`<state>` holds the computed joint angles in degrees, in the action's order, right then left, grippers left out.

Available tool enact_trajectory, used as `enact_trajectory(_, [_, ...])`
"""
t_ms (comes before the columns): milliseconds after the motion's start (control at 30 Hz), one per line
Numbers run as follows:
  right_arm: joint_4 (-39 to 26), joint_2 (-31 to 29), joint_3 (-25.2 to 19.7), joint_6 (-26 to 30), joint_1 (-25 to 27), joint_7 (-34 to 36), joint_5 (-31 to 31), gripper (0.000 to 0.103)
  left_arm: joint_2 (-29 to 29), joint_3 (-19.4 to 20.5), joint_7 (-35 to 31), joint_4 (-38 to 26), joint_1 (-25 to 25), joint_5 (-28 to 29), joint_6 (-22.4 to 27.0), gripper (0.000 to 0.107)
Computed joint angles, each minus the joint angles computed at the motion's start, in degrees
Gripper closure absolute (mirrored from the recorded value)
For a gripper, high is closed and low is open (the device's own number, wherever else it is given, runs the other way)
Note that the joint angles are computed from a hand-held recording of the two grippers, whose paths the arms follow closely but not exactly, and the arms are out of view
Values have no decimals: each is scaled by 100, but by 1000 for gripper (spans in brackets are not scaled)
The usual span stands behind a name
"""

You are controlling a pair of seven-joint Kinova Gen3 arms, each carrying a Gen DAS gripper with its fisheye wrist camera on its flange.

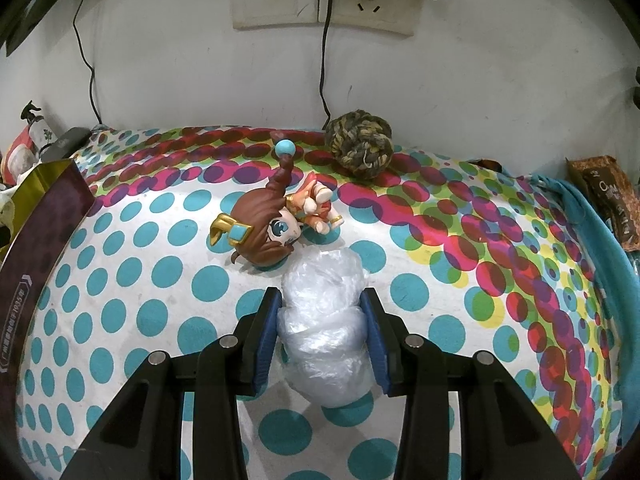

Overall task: Organize objects
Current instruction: 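Carry the white sock into the gold tray and open the left tool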

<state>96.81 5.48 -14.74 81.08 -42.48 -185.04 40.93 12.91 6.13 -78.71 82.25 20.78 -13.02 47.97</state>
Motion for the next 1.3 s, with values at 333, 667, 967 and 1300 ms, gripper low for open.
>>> enact_trajectory(333, [-5, 19, 6, 23, -15, 17, -13, 64, -89, -23, 32, 60, -15, -27, -160, 49])
enact_trajectory(667, [-29, 53, 16, 58, -40, 30, -9, 64, -260, 20, -19, 175, -106, 38, -295, 43])
enact_trajectory(967, [-75, 87, 18, 135, -67, 81, -5, 64, -600, 136, -672, 301, -392, 530, -538, 40])
enact_trajectory(1300, [-195, 207, 53, 300, -181, 170, 63, 64, -1083, 71, -1225, 259, -652, 887, -411, 40])
